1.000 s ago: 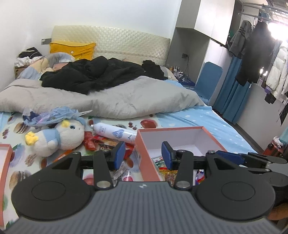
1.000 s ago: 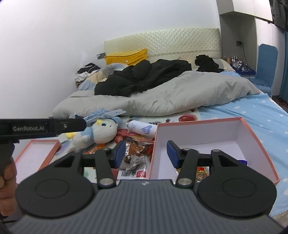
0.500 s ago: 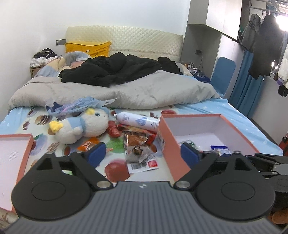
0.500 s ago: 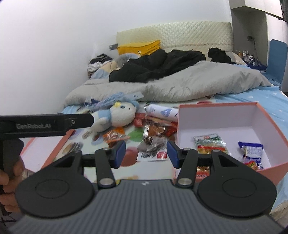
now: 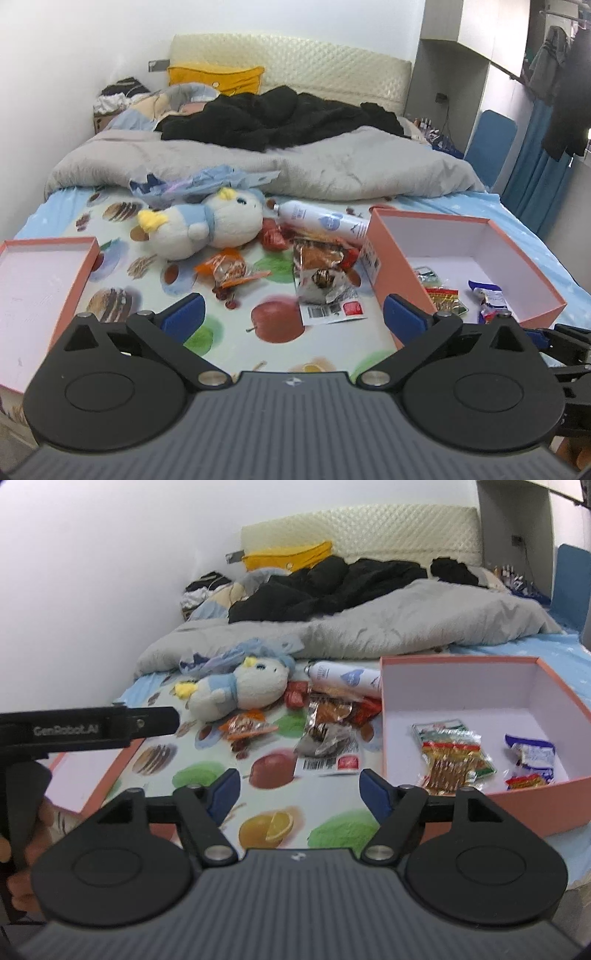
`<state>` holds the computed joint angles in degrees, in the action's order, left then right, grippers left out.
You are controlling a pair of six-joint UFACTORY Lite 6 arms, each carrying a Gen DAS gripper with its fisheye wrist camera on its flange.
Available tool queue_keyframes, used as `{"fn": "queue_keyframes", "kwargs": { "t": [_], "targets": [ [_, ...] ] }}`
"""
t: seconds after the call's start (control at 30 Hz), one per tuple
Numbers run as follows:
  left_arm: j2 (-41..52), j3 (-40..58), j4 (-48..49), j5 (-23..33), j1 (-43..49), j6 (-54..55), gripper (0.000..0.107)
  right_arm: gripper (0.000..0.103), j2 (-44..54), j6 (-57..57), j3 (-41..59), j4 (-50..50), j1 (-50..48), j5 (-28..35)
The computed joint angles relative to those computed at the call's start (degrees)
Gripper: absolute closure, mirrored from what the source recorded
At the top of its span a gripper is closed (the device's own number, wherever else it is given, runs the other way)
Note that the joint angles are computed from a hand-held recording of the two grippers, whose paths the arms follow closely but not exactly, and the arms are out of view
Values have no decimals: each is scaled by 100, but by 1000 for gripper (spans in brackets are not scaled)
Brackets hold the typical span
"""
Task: Organize snacks
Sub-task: 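Withdraw both open tools from the box back toward the snack pile, then grasp the clear noodle-snack bag with the left tool while the right tool grips a silver packet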
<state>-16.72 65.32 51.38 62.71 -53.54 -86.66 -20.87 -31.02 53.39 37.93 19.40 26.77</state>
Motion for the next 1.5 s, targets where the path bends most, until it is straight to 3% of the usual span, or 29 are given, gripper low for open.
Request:
{"fn": "queue_keyframes", "kwargs": {
  "t": [0.1, 0.17, 0.27, 0.43, 0.6, 0.8, 0.9, 1.1, 1.2, 1.3, 1.5],
  "targets": [
    [-159, -264, 29, -269, 208, -103, 4, 28, 74, 256, 6, -308, 161, -212],
    [-190, -395, 181, -324, 308, -248, 4, 0, 172, -17, 34, 52, 99, -235],
    [-88, -450, 422, -305, 423, -343, 4, 0, 329, 167, 127, -77, 144, -443],
    [-43, -617, 362, -797, 983, -1, 4, 0, 702, 297, 293, -66, 264, -712],
    [8, -877, 264, -1567, 1710, 336, 4, 0, 1135, 862, 489, -616, 501, -1166],
    [481, -889, 47, -2462, 2656, 926, 4, 0, 1888, 555, 1025, -444, 735, -1318],
    [811, -859, 169, -2762, 3025, 1074, 4, 2, 2433, 1286, 1459, -1078, 932, -1415],
    [1636, -683, 56, -3667, 3955, 1630, 4, 18, 3759, 1925, 2572, -1800, 1086, -1373],
    [2147, -485, -212, -4208, 4406, 2113, 4, 19, 4401, 2650, 3144, -2621, 1125, -1390],
    [2836, -37, -427, -4326, 4578, 2844, 4, 19, 5064, 3262, 3796, -3350, 1140, -1300],
    [3902, 635, 535, -4558, 4677, 3029, 4, 19, 6219, 3279, 5124, -3530, 1123, -995]
  ]
}}
